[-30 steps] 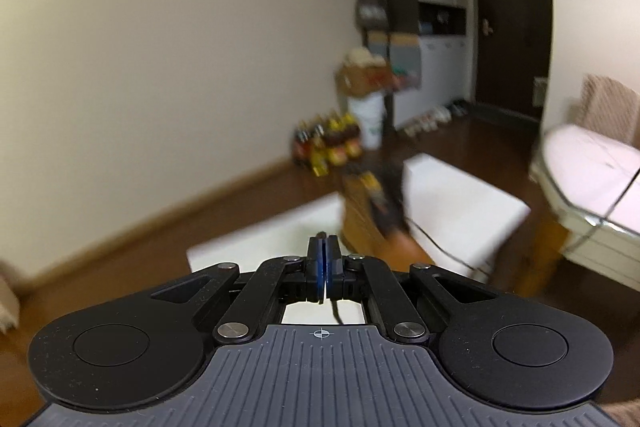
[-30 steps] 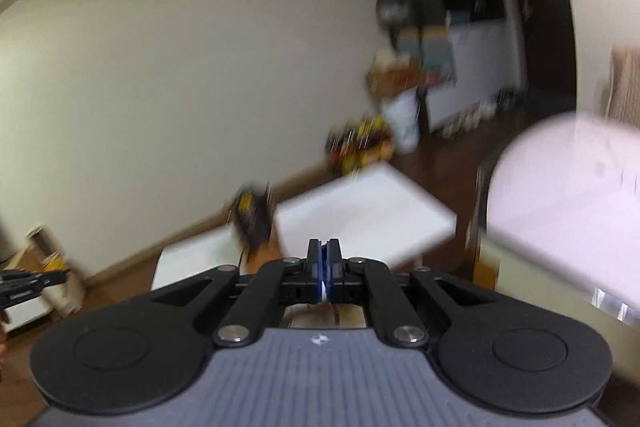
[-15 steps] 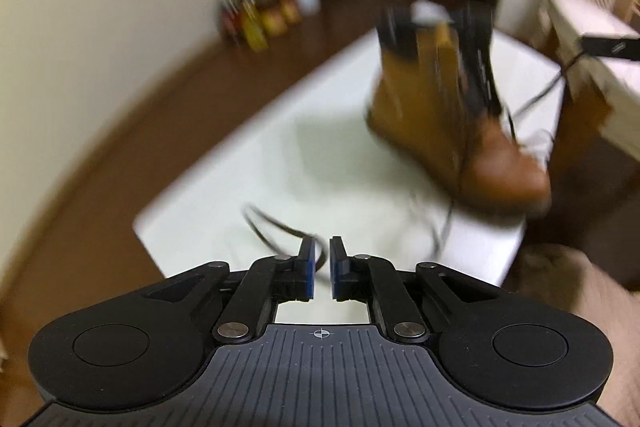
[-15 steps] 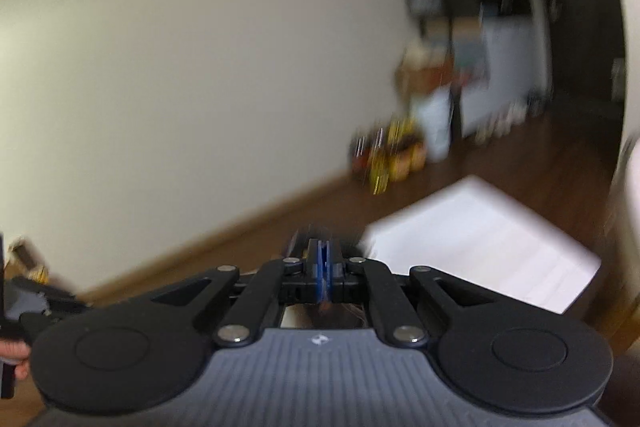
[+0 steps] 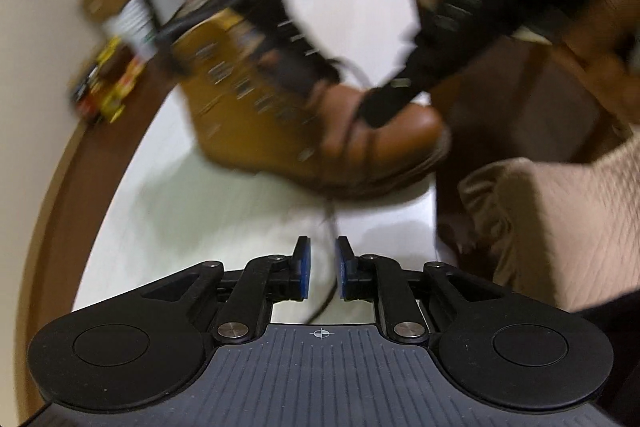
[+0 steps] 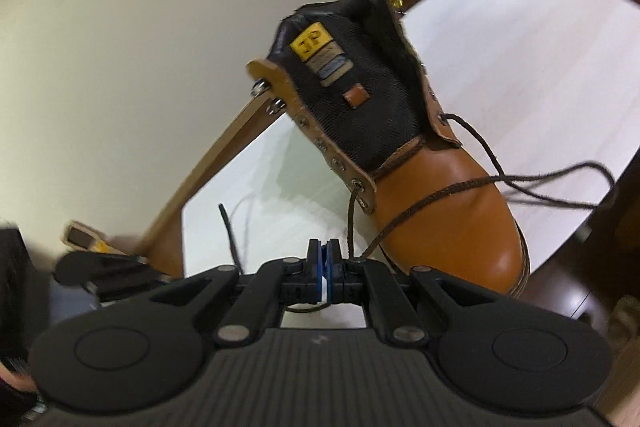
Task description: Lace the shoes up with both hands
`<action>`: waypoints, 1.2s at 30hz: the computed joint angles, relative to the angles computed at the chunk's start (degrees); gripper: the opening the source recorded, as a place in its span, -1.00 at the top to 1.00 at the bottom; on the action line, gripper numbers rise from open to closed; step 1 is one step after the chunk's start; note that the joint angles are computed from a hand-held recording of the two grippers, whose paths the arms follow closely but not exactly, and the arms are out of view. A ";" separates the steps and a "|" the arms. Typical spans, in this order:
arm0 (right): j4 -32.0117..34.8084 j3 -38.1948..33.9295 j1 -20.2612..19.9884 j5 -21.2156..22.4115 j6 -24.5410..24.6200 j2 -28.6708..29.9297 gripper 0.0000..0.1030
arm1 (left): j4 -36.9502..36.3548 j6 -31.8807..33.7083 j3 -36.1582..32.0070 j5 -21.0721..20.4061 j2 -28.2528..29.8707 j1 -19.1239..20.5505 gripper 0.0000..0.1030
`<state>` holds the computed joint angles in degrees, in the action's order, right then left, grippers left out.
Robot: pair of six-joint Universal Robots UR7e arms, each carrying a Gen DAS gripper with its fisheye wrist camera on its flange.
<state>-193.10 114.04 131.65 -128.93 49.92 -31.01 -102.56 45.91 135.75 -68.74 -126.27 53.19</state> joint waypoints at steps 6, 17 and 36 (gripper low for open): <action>1.05 0.52 -2.56 7.15 -4.38 -2.66 0.95 | -3.36 -0.71 3.46 -0.65 0.37 -5.47 0.70; -4.68 3.21 -4.66 11.83 -1.86 -3.08 0.66 | -6.97 -22.73 -0.18 -4.31 4.88 2.78 0.95; -46.32 -9.32 -0.15 4.99 58.13 24.91 0.49 | -4.20 -43.74 -15.14 -24.49 17.27 27.17 0.95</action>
<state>-239.41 104.71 131.50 -123.94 108.05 -6.10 -106.76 2.17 120.61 -93.23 -108.99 80.36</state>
